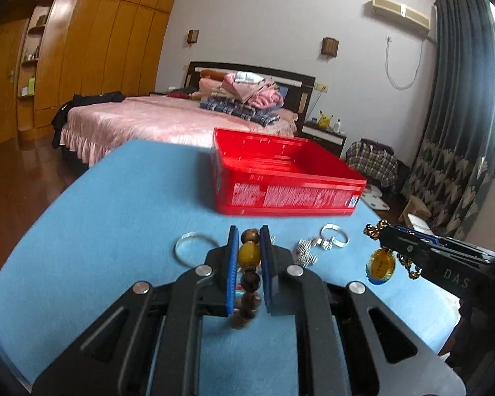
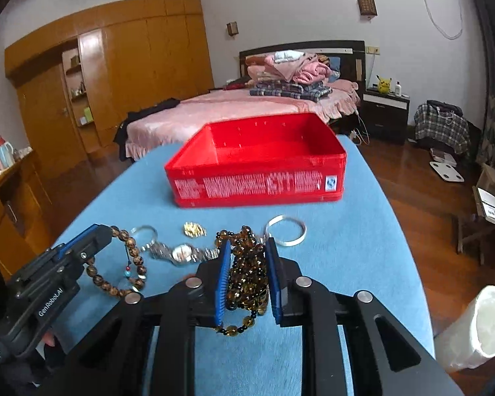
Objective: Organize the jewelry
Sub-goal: 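Carry both held pieces into the red tin and open both tools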
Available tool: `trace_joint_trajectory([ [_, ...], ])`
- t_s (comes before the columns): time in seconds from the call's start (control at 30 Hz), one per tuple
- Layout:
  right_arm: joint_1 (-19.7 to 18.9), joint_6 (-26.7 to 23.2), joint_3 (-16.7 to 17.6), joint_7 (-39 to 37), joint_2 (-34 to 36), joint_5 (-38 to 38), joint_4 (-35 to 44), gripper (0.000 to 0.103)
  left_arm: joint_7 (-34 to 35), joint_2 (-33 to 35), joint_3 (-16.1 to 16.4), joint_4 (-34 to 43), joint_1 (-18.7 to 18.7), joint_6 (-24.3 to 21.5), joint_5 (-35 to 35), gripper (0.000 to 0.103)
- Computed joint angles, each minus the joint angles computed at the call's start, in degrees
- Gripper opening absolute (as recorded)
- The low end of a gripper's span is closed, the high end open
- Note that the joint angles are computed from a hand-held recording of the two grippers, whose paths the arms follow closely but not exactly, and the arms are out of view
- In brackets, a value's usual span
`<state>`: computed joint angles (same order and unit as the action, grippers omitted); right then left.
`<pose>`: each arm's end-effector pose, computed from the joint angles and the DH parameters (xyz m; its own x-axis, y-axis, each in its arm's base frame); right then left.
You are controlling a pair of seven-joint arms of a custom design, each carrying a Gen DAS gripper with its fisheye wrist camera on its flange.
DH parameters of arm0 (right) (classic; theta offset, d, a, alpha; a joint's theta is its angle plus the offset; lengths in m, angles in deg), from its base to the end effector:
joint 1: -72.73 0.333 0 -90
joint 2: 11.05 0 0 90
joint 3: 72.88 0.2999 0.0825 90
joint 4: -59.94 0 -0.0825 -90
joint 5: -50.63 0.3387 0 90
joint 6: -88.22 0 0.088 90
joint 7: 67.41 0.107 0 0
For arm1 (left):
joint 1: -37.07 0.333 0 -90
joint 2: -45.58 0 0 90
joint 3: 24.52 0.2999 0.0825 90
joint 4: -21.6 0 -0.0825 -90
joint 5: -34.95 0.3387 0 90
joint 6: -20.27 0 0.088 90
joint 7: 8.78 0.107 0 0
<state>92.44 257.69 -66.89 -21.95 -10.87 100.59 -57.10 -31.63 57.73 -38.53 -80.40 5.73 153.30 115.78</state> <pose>0.5178 0.1922 0.5339 0.4884 -0.8597 -0.1497 -0.5486 -0.1691 -0.8188 0.4492 -0.4132 0.4893 0.1844 -0.9625 0.1989 -0.3853 -0.2570 -0.8863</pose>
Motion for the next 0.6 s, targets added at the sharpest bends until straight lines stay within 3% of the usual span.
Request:
trace_joint_trajectory([
  [0.33, -1.0, -2.0, 0.1, -2.1, 4.0, 1.7, 8.8, 0.021, -1.0, 0.8, 1.0, 4.4, 0.4, 0.5, 4.0, 0.011],
  [0.6, -2.7, -4.0, 0.6, -0.8, 10.4, -0.7, 19.6, 0.021, -0.5, 4.8, 3.5, 12.8, 0.6, 3.1, 6.9, 0.011],
])
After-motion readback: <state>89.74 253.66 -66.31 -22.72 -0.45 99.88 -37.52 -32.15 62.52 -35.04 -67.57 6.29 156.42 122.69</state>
